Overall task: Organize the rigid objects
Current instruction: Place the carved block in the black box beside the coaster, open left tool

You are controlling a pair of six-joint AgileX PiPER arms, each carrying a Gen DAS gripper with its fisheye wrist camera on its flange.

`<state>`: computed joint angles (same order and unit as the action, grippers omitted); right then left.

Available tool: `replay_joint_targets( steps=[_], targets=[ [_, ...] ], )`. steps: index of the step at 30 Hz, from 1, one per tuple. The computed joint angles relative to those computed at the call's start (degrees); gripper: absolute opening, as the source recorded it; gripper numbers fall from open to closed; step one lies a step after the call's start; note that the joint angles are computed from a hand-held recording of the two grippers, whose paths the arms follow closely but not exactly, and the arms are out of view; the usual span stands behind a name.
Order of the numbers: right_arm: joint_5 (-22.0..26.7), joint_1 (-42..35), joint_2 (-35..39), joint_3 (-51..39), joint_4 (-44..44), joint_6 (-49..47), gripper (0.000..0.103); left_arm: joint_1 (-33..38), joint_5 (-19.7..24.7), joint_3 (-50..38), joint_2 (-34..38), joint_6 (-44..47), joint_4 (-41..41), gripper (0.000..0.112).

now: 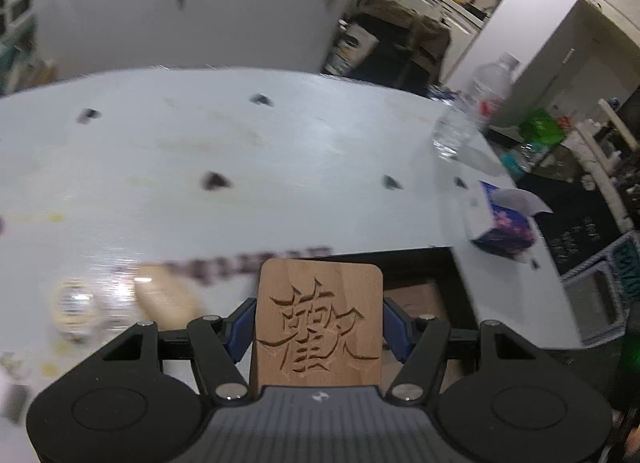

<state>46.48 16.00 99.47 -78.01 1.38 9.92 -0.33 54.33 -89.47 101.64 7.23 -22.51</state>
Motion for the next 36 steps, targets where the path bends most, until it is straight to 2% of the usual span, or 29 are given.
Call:
replay_joint_targets(
  steps=[8,15,26,36],
  targets=[
    [0.75,0.22,0.36,-0.72,-0.56,0.33,0.003,-7.18,1.03,-7.93,10.61,-10.02,-1.73,0.065],
    [0.85,0.18,0.41,-0.80,-0.40,0.12,0.003,-12.41,-0.34,-13.49,17.19,-17.99,2.71,0.065],
    [0.78,0.02,0.57,-0.88,0.16,-0.23,0.004,-13.89,-0.88,-16.74,19.96,-21.00,4.49,0.065],
    [1.18,0.12,1.01,-1.45,0.06,-0.16,0.004,-13.05,0.34,-17.36,19.58,-19.22,3.50,0.079]
  ],
)
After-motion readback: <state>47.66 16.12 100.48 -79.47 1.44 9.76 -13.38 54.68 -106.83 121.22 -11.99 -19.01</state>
